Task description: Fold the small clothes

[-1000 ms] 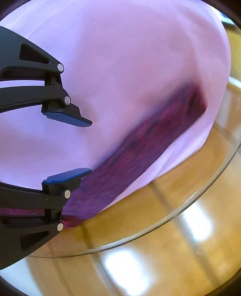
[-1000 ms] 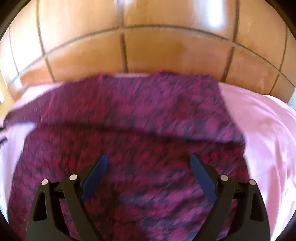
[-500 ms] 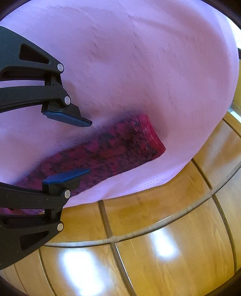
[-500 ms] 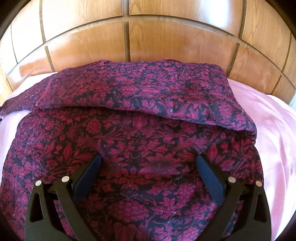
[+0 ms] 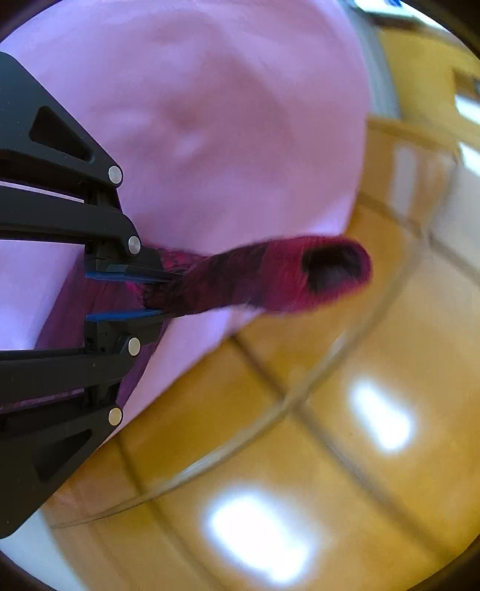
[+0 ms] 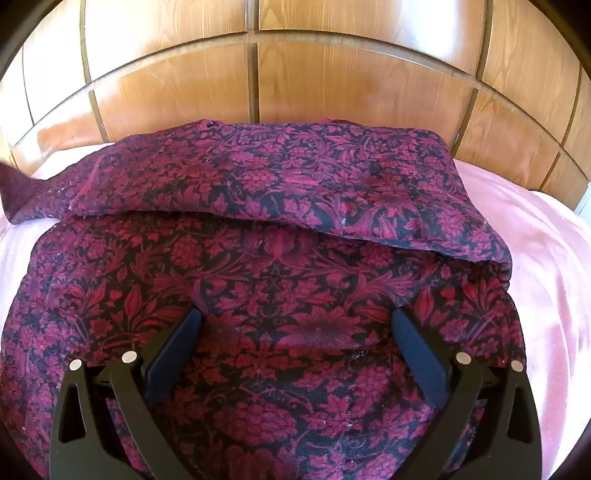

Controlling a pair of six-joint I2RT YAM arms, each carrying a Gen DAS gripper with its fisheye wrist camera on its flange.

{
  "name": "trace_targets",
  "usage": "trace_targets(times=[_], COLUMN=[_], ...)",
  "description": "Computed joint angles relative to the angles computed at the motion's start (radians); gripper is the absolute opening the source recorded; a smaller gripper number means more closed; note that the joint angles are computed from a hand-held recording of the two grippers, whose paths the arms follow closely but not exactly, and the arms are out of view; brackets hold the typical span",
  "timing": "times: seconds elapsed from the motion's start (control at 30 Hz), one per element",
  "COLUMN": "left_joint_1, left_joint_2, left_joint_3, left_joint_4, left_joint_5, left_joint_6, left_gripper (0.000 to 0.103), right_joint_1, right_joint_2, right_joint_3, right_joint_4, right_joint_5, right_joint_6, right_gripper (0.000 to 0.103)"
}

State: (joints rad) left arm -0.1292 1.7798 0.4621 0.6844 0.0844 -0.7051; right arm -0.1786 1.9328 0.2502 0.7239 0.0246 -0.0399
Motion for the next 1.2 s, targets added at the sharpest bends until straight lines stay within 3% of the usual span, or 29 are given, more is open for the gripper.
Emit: trace_targets(times=[0.17,0.3,0.5,0.57,0.63,0.73,0.83,0.9,1.07,1.2], left_joint_1=[-0.282,-0.487,-0.672,-0.713,-0.743,-0.748,-0.771,-0.796,-0.785,-0.734], left_joint_2=[-0.057,0.046,0.274,0.333,0.354,0.327,0.251,0.217,0.164,0.141], left_joint_3=[0.051,0.175,0.420,0.501,0.533,0.527,0.439,0.403,0.288,0.194], left_joint_4=[-0.069,-0.128,-0.284,-0.366,-0.396,-0.399,-0.365,-0.355,-0.286,-0.284], left_joint_5=[-0.106,-0.164,-0.202,-0.235,-0.279,-0.285,-0.328,-0.368,-0.403,-0.448], left_joint_6=[0.002,0.002,-0.008,-0.003,0.015,0.057,0.111,0.116,0.055,-0.051], left_gripper=[0.011,0.011,0.011,0.015,0.027,0.058,0.060,0.067,0.067,0.067], right_joint_1=[-0.008,-0.010,-0.024,-0.037,-0.058,-0.113,-0.179,-0.217,-0.141,-0.017], right_joint_2=[-0.005,-0.002,0.001,-0.004,-0.013,-0.069,-0.169,-0.249,-0.312,-0.180], right_joint_3=[-0.001,-0.004,-0.010,-0.011,-0.012,0.000,0.017,0.044,0.134,0.286], right_joint_4=[-0.001,0.008,0.023,0.020,0.011,-0.070,-0.184,-0.280,-0.394,-0.429], right_joint_5=[-0.009,-0.015,-0.037,-0.050,-0.073,-0.139,-0.217,-0.311,-0.395,-0.389], right_joint_6=[-0.004,0.002,0.005,0.000,-0.009,-0.029,-0.027,0.007,0.108,0.201], right_gripper=[0.101,0.101,0.101,0.101,0.101,0.101,0.087,0.077,0.073,0.070])
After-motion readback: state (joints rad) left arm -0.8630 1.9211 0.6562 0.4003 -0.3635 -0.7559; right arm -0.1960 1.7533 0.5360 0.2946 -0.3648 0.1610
